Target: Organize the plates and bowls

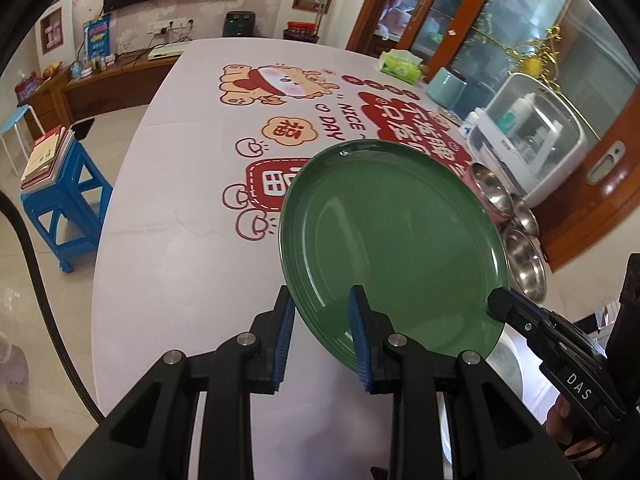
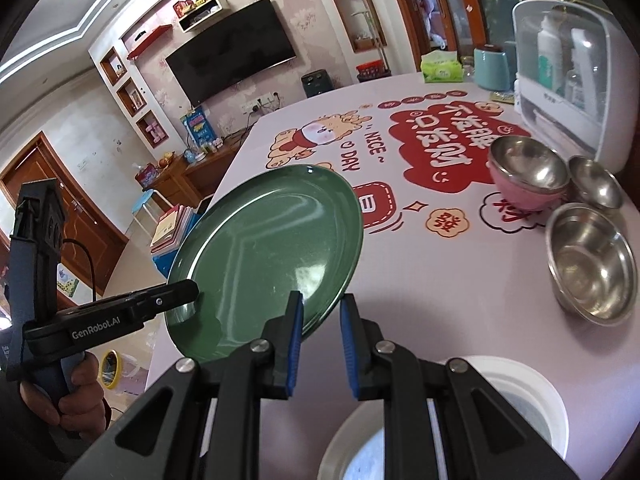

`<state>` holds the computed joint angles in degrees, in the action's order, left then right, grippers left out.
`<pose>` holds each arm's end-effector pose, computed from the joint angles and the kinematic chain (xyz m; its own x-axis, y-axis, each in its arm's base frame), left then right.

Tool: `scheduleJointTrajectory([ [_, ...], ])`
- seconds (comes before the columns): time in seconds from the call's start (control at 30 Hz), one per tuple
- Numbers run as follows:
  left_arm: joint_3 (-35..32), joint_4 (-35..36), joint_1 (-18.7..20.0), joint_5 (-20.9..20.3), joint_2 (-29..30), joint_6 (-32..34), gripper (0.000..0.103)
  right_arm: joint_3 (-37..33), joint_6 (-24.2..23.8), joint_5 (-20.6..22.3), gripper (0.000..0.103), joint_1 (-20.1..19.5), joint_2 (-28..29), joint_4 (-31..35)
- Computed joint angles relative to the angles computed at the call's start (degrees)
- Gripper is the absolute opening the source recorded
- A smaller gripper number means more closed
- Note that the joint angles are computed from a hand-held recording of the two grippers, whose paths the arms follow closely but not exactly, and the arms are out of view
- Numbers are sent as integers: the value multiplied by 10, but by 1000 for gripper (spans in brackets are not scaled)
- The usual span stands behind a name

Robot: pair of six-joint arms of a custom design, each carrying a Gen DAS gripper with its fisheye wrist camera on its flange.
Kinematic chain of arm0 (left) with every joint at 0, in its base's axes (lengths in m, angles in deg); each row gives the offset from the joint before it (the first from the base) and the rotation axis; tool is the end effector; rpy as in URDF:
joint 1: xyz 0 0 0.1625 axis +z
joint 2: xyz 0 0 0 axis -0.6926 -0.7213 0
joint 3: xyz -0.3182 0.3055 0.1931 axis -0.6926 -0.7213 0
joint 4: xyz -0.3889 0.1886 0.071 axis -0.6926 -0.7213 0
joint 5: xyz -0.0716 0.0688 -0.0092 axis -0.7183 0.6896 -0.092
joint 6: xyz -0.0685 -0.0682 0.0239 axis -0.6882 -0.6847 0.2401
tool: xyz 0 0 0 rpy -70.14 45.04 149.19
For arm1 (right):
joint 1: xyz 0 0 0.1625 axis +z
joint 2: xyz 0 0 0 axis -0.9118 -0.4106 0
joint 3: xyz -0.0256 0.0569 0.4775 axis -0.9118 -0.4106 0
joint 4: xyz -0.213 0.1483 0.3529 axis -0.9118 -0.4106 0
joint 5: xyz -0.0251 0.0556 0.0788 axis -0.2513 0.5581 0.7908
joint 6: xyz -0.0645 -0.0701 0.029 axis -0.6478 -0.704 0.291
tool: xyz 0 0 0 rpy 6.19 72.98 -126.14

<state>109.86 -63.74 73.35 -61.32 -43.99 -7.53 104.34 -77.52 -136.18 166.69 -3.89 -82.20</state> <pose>-0.3410 -0.4237 0.1761 -0.8764 -0.0255 -0.4809 0.2424 0.8396 -0.4862 0.1906 -0.4441 0.3373 -0.8562 -0.2887 0.4284 -0.4767 0.7611 -0.4398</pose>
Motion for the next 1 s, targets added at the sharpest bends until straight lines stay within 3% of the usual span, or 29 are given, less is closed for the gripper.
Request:
scheduleJointTrajectory([
  [0.6,33,-43,-51,-46,-11,49,25,85,24,-63,18,17,-89,-51],
  [1.0,50,-61,-73,-98,5,68,25,143,71,-112,18,16,-156,-37],
])
